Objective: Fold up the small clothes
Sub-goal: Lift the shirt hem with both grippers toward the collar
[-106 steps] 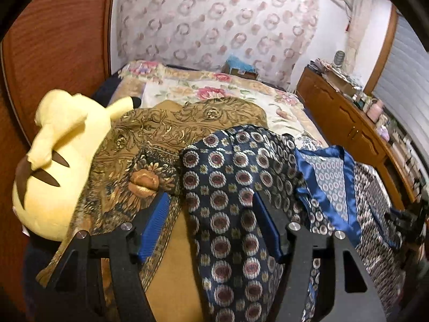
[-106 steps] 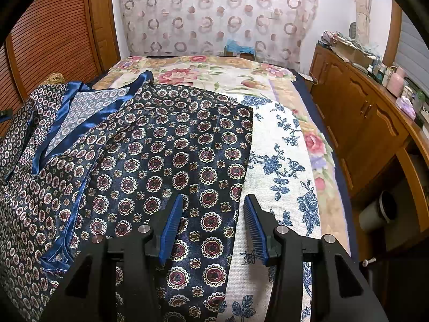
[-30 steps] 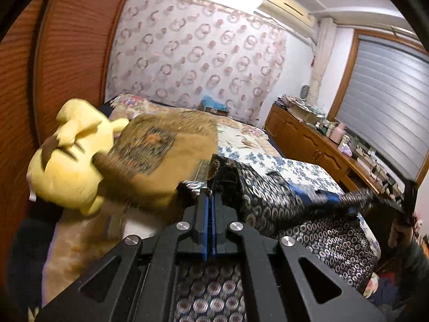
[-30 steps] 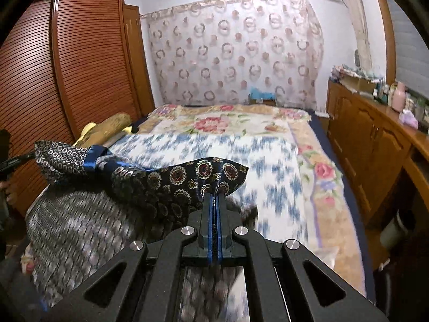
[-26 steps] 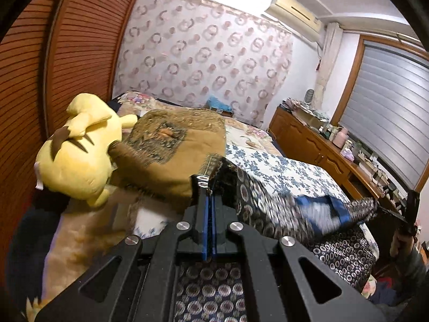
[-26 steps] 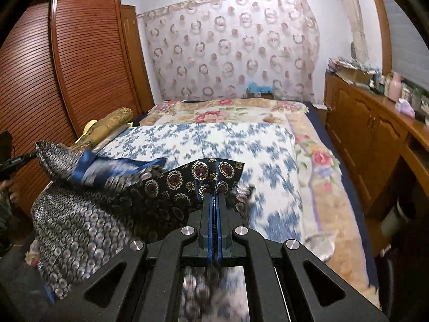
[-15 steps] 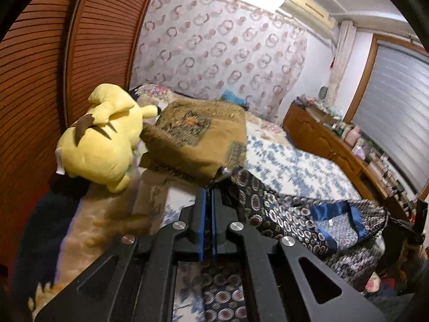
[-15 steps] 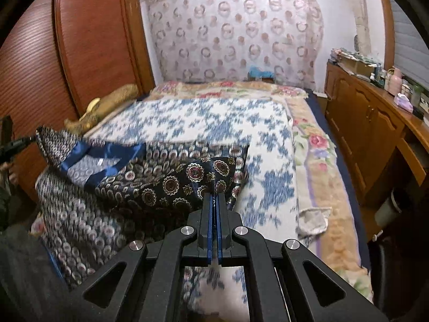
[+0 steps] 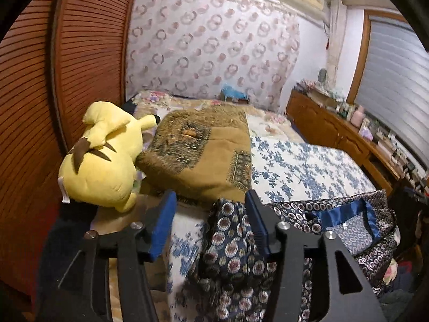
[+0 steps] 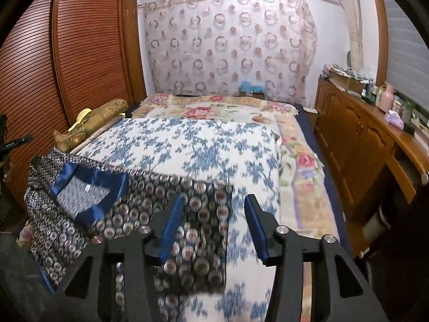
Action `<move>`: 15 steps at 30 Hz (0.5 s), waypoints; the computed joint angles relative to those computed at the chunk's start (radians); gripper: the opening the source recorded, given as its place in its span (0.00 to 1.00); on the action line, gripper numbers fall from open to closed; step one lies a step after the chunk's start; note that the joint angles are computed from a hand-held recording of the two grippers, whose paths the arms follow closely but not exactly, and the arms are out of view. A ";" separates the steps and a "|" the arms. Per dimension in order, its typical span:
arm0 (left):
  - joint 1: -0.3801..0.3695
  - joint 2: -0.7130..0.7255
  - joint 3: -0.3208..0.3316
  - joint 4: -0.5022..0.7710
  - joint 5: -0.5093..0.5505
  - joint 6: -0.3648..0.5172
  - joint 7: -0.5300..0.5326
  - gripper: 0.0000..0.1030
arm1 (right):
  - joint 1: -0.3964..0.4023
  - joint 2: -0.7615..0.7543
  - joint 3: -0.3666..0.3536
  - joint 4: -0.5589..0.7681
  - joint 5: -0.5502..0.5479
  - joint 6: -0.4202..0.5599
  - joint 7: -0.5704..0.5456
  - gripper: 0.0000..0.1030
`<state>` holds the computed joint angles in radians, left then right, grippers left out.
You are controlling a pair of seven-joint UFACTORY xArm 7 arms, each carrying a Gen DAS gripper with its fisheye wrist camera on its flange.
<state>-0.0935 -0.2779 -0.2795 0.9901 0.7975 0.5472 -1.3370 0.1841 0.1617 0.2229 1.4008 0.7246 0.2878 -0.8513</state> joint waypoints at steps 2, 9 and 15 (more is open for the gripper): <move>-0.020 0.062 0.031 0.048 -0.068 -0.012 0.089 0.59 | 0.028 0.063 -0.019 0.064 -0.092 -0.002 0.088 0.50; -0.079 0.199 0.104 0.131 -0.236 0.002 0.282 0.61 | 0.073 0.270 -0.046 0.316 -0.369 0.143 0.337 0.50; -0.107 0.233 0.136 0.126 -0.310 0.010 0.303 0.61 | 0.088 0.390 -0.063 0.478 -0.509 0.249 0.478 0.51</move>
<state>-0.2009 -0.0444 -0.1435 1.1166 0.4877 0.5577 -1.0341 0.2723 0.5518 0.1595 1.8789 0.2160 0.5368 -0.3734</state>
